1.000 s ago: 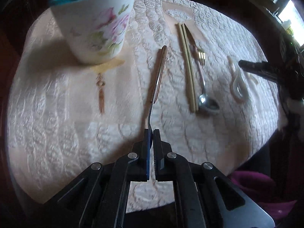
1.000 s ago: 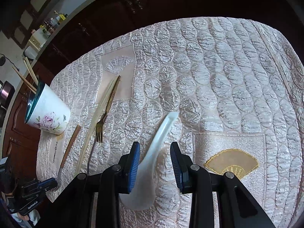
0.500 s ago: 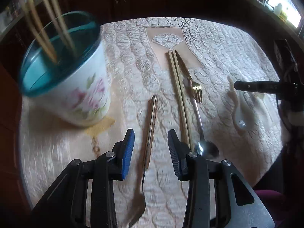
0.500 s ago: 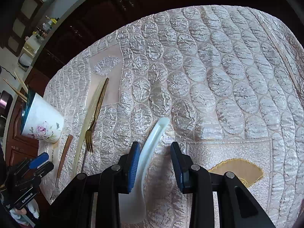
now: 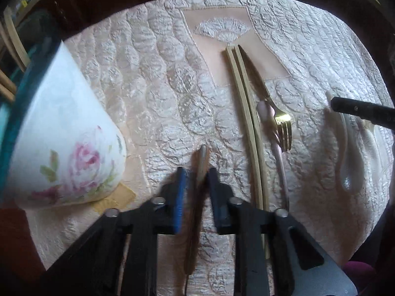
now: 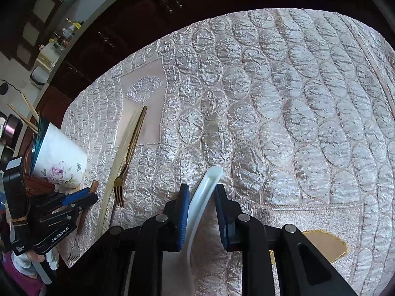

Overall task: Organize utensils
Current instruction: 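Lift the spoon and fork and carry both over the holder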

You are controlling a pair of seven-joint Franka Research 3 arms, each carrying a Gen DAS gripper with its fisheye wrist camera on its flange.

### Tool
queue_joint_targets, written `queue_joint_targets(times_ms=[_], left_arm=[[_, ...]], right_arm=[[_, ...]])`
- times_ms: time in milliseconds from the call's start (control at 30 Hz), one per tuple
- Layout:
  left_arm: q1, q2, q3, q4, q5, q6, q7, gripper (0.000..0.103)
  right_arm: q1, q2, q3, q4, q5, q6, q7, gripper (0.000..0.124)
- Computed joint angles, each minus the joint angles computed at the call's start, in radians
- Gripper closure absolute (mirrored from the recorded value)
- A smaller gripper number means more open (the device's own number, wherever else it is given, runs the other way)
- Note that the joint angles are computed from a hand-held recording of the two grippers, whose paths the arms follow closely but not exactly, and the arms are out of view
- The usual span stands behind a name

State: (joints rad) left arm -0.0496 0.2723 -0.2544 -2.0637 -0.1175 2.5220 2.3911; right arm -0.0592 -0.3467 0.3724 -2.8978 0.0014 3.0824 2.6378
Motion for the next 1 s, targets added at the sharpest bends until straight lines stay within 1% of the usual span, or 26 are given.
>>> queue_joint_targets(times_ms=[67,167,200,267,433,500,700,800,1000], left_arm=[[0.013,0.001,-0.005,0.013,-0.033,-0.022,0.01,0.093],[0.046,-0.02,-0.017,0.023,-0.115,-0.044,0.083,0.093],[0.056,-0.03,-0.016,0.028,-0.143,-0.061,0.105,0.093],[0.081,-0.05,-0.012,0.05,-0.218,-0.119,0.156,0.093],[0.117,-0.107,0.036,0.083,-0.38,-0.238,0.243,0.093],[0.12,-0.144,0.055,0.067,-0.425,-0.256,0.265,0.093],[0.13,-0.203,0.118,0.054,-0.515,-0.308,0.313,0.094],[0.137,-0.222,0.143,0.055,-0.546,-0.338,0.326,0.094],[0.158,-0.26,0.185,0.08,-0.608,-0.409,0.349,0.094]], right_arm=[[0.002,-0.034,0.008,-0.008,-0.005,-0.013,0.002,0.106],[0.019,-0.096,0.004,-0.02,-0.003,-0.039,-0.001,0.108],[0.019,-0.118,0.01,-0.02,-0.006,-0.054,0.001,0.108],[0.028,-0.167,0.011,-0.024,-0.01,-0.078,0.003,0.109],[0.028,-0.247,0.041,-0.001,-0.039,-0.136,0.023,0.112],[0.039,-0.273,0.04,0.005,-0.053,-0.153,0.021,0.112],[0.038,-0.3,0.075,0.051,-0.102,-0.187,0.042,0.112],[0.025,-0.288,0.085,0.087,-0.134,-0.194,0.044,0.112],[-0.005,-0.235,0.096,0.167,-0.19,-0.167,0.034,0.112]])
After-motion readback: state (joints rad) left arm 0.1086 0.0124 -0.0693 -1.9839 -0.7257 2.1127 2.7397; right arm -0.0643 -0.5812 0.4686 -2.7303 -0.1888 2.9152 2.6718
